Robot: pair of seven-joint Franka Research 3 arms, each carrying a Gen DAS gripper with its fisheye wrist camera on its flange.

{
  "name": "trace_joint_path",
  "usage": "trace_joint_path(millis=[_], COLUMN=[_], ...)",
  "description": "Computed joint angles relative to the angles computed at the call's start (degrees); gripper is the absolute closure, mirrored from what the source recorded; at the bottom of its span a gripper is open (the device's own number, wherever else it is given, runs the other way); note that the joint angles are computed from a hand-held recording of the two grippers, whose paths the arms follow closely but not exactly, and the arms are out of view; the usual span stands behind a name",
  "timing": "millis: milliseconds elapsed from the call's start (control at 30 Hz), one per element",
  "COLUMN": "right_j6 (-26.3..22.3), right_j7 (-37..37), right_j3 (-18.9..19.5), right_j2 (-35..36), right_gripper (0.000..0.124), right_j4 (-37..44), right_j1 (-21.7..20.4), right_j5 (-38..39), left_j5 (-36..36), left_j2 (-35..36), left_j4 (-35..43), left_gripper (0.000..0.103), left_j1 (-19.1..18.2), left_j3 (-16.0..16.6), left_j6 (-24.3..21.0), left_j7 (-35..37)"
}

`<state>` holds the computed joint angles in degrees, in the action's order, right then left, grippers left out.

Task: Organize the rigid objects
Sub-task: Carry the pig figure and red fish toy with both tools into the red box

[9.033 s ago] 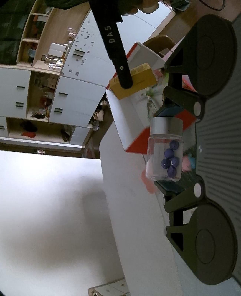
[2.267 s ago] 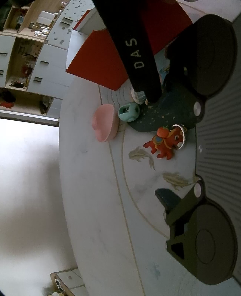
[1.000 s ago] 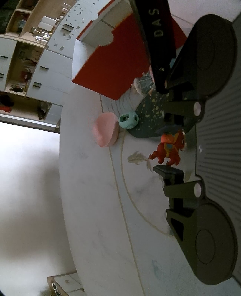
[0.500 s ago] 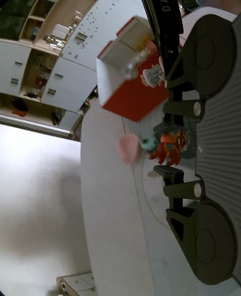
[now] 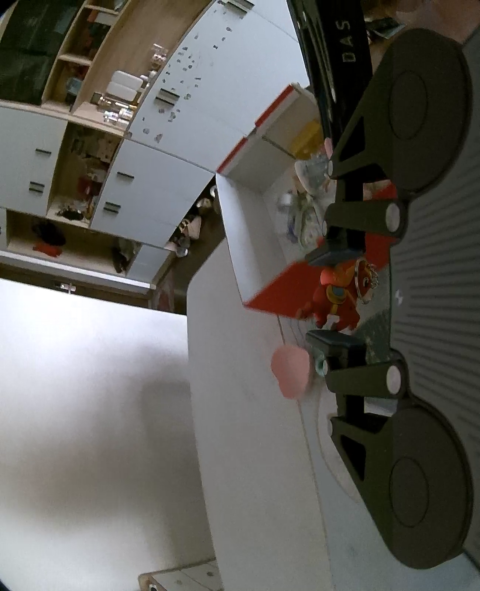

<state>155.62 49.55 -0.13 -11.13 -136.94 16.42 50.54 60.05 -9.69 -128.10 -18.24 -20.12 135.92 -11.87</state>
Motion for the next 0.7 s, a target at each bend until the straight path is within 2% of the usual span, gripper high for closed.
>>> trace_joint_path(millis=[267, 433, 700], right_j6=[-3.63, -6.06, -7.81], right_j7=[-6.95, -9.28, -11.94], right_j3=[-3.56, -4.65, -4.87], right_j2=[0.19, 1.56, 7.02], right_gripper=[0.09, 0.09, 0.09], right_j4=[0.9, 2.16, 7.22], right_j1=[-3.56, -6.54, -11.09], right_j5=[2.81, 3.4, 2.56], left_j5=[1.15, 1.62, -0.3], left_j2=[9.17, 15.69, 24.74], left_j4=[10.81, 18.45, 29.13], left_gripper=[0.066, 0.066, 0.066], left_j1=[-2.78, -5.97, -10.23], left_j3=[0.32, 1.95, 5.76], left_j6=[-4.16, -6.92, -7.84], left_j7=[1.82, 4.6, 8.73])
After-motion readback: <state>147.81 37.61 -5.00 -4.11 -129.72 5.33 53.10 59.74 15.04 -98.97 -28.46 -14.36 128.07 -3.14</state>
